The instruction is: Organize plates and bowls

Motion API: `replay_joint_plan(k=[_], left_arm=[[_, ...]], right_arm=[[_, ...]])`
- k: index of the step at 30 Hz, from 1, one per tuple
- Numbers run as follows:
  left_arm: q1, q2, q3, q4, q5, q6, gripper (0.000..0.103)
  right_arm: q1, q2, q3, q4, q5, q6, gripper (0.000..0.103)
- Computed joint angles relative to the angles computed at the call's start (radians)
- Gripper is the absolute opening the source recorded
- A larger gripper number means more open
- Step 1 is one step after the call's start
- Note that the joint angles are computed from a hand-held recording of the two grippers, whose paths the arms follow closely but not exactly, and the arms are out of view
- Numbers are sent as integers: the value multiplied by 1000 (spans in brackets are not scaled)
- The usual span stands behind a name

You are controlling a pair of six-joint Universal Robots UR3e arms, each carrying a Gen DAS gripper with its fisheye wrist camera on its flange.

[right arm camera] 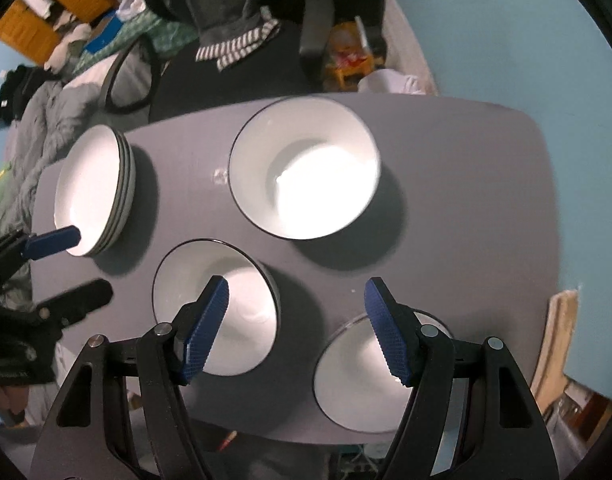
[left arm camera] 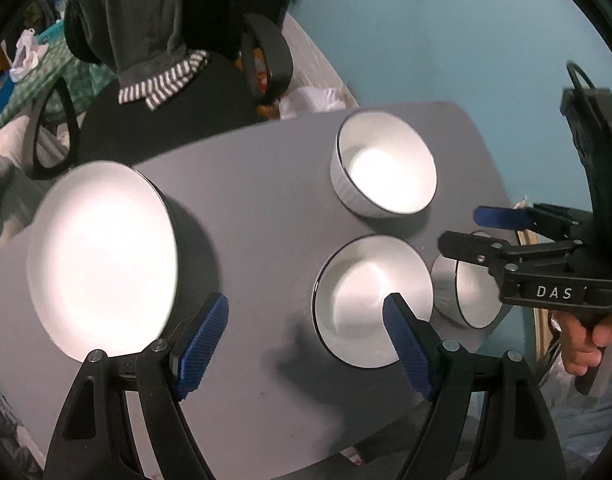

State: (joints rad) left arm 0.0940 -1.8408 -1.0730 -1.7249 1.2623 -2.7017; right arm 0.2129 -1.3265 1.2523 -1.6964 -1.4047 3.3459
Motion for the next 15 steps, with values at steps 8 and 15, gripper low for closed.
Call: replay_joint_plan(k=[8, 15], left_arm=[[-9, -23, -113, 68, 27, -55, 81], [-35, -53, -160, 97, 41, -81, 81]], right_arm=[[30, 115, -44, 1, 31, -63, 71], [31, 192, -83, 34, 42, -105, 59]])
